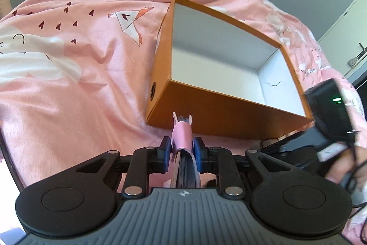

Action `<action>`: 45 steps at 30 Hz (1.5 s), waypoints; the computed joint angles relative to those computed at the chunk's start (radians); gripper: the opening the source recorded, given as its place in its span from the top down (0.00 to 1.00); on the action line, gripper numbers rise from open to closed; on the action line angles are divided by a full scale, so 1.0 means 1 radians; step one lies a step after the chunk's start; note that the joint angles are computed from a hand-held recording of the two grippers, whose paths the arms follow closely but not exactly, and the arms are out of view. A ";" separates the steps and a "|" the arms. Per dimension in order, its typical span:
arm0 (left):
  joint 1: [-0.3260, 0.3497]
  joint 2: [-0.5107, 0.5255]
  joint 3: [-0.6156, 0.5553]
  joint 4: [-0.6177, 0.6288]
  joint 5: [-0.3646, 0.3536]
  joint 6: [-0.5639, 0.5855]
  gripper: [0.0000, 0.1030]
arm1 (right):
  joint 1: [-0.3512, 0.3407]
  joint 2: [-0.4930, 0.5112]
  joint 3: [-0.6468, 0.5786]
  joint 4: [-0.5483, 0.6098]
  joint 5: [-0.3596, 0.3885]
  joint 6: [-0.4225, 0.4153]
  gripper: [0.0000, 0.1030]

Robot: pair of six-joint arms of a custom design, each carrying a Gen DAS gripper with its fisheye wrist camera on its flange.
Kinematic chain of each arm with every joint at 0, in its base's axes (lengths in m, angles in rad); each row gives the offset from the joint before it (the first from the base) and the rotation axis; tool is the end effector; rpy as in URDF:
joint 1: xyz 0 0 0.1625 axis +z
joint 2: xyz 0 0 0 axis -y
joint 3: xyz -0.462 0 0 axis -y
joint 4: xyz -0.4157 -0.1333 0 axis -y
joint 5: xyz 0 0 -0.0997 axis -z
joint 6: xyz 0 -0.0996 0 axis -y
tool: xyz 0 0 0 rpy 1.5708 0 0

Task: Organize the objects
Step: 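Carry the pink card with the left tool while the right tool carries the pouch into the orange box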

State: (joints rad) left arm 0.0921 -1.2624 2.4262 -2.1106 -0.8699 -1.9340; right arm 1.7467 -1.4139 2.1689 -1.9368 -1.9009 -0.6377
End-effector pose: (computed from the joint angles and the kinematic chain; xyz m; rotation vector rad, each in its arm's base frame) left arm -0.3216 -0.2281 0.1009 -0.2709 2.4465 -0.9919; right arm 0.1750 -0.4071 0.2090 1.2089 -2.5704 -0.6526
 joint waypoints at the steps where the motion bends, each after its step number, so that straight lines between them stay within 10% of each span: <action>1: -0.009 -0.010 0.006 0.006 0.002 -0.008 0.77 | -0.002 0.008 0.008 -0.013 -0.009 0.001 0.56; 8: -0.046 0.001 -0.023 0.085 0.026 -0.041 0.77 | -0.033 0.012 0.037 -0.060 0.009 0.041 0.67; 27: -0.135 0.000 -0.097 0.249 0.281 -0.100 0.77 | 0.077 -0.370 0.115 -0.273 0.129 -0.328 0.74; 45: -0.013 -0.046 -0.087 0.078 0.441 0.061 0.77 | 0.067 -0.304 -0.091 -0.338 0.328 -0.099 0.76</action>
